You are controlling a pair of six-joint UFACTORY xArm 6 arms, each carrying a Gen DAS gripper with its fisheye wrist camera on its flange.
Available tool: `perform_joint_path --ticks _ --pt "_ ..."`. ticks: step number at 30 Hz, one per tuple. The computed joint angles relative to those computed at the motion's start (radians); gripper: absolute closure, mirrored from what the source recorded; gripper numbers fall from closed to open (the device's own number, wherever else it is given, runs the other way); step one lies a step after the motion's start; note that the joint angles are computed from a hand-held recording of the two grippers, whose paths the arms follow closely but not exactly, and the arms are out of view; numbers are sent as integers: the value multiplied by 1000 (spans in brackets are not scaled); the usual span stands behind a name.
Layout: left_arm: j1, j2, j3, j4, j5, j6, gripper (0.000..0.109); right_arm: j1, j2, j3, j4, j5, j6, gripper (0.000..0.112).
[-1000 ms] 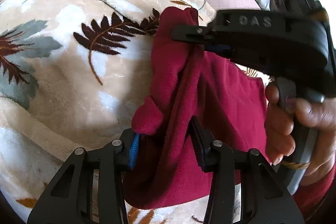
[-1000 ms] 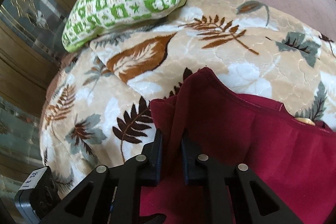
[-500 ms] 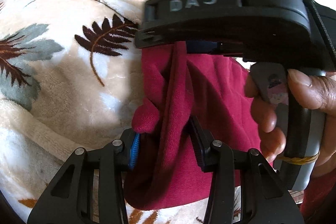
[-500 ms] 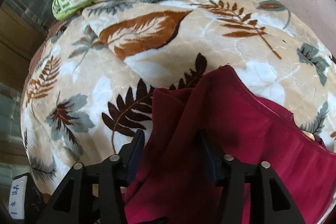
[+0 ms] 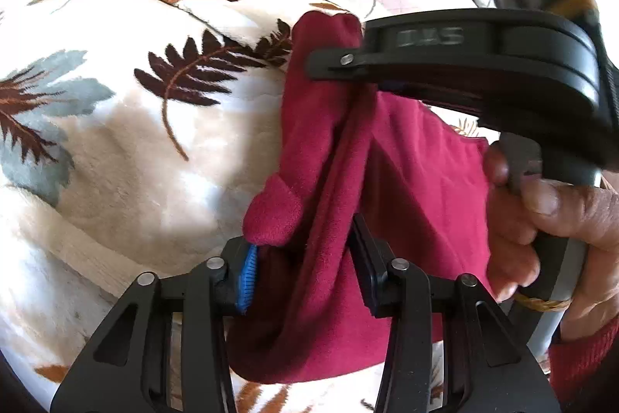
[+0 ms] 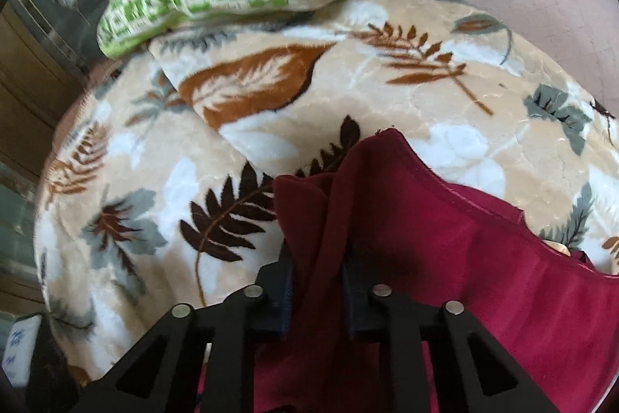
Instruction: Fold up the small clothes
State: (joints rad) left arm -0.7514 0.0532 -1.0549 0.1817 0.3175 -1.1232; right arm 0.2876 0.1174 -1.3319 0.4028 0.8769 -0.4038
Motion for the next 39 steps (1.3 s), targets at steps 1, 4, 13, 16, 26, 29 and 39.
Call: perform_joint_path --ticks 1,4,13,16,26,29,39 --pt "-1 -3 9 -15 -14 5 67 -9 -11 5 24 2 -14 95" --pt "-5 -10 21 -3 -36 -20 67 -22 -37 15 61 5 -31 95" --pt "-30 -74 37 185 -44 -152 86 -79 -131 79 120 -6 -85 98" --pt "-47 -71 9 209 -41 -163 87 -114 -154 83 133 12 -97 98" --pt "-96 -11 -115 252 78 -143 88 -178 -218 99 113 56 -121 99" --pt "-101 5 -141 244 89 -137 88 -187 -230 104 112 56 -125 99" --pt "-146 96 -274 222 122 -97 89 -255 -267 112 126 75 -165 99"
